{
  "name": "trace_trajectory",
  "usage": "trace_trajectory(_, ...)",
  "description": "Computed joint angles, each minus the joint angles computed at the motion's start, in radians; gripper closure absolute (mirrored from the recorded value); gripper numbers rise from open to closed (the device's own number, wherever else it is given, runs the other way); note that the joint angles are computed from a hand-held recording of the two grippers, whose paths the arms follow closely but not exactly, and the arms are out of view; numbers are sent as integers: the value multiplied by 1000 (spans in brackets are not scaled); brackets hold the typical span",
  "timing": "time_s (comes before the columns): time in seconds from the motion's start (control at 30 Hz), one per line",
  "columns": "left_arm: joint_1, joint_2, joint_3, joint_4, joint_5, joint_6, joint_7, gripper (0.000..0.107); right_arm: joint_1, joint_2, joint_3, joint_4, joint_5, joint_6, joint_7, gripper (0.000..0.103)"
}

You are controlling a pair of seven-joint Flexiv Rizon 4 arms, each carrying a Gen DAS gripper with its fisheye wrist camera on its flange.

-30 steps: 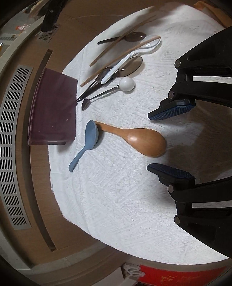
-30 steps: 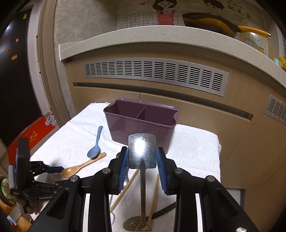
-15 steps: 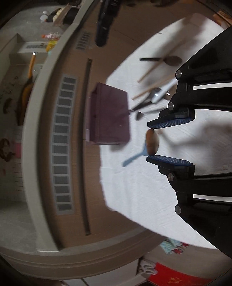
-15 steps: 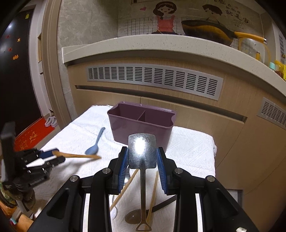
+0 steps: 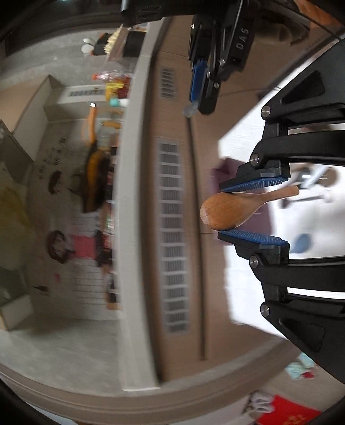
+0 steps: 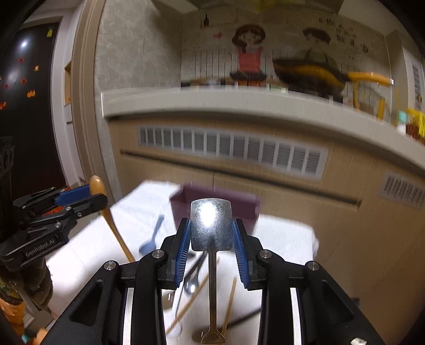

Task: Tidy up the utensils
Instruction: 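Grasp and lift the wooden spoon with the left tool while the right tool holds the spatula, then lower the wooden spoon and spatula into the purple caddy and open both tools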

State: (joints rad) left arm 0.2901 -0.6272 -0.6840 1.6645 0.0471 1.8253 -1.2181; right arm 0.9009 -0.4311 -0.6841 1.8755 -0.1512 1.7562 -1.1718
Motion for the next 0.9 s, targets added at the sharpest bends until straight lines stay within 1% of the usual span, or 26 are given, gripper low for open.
trace_trajectory(0.03, -15, -9, 4, -36, 2, -3, 12, 77, -21, -7, 11, -35, -1, 2, 4, 74)
trace_trajectory(0.13, -88, -50, 41, -182, -2, -16, 65, 77, -116, -36, 78, -154, -8, 5, 19, 74)
trace_trajectory(0.2, -127, -89, 51, -282, -13, -45, 108, 77, -153, -73, 85, -232, -2, 17, 36, 74)
trace_trajectory(0.23, -150, -110, 63, -332, -28, -63, 129, 77, -186, -96, 106, -280, 2, 27, 43, 74)
trace_trajectory(0.3, -196, -157, 90, -435, -67, -115, 171, 77, -217, -152, 102, -360, 27, 45, 58, 74)
trace_trajectory(0.33, -214, -174, 103, -471, -88, -139, 186, 77, -244, -185, 115, -410, 36, 46, 66, 73)
trace_trajectory(0.4, -254, -224, 136, -566, -133, -207, 214, 77, -329, -237, 199, -505, 27, 21, 78, 73)
trace_trajectory(0.43, -268, -239, 150, -592, -151, -225, 223, 77, -363, -262, 234, -548, 18, 4, 87, 73)
trace_trajectory(0.53, -317, -311, 203, -704, -208, -310, 248, 77, -441, -348, 307, -666, -13, -43, 126, 73)
trace_trajectory(0.6, -351, -355, 246, -770, -238, -358, 257, 77, -455, -404, 299, -712, -23, -44, 164, 73)
trace_trajectory(0.63, -371, -382, 274, -808, -251, -381, 258, 77, -454, -430, 285, -732, -27, -45, 180, 73)
trace_trajectory(0.67, -388, -409, 299, -843, -264, -402, 258, 77, -446, -462, 254, -754, -27, -53, 202, 73)
trace_trajectory(0.7, -408, -442, 331, -894, -280, -442, 252, 77, -448, -483, 245, -771, -33, -63, 217, 73)
trace_trajectory(0.73, -420, -460, 354, -916, -295, -463, 245, 77, -456, -496, 251, -783, -45, -75, 226, 73)
trace_trajectory(0.8, -445, -507, 401, -985, -327, -522, 225, 77, -487, -524, 295, -813, -75, -117, 240, 73)
trace_trajectory(0.87, -460, -537, 435, -1027, -354, -557, 217, 77, -521, -538, 353, -821, -107, -142, 241, 73)
trace_trajectory(0.9, -467, -552, 450, -1048, -364, -576, 213, 76, -526, -541, 360, -816, -121, -149, 244, 73)
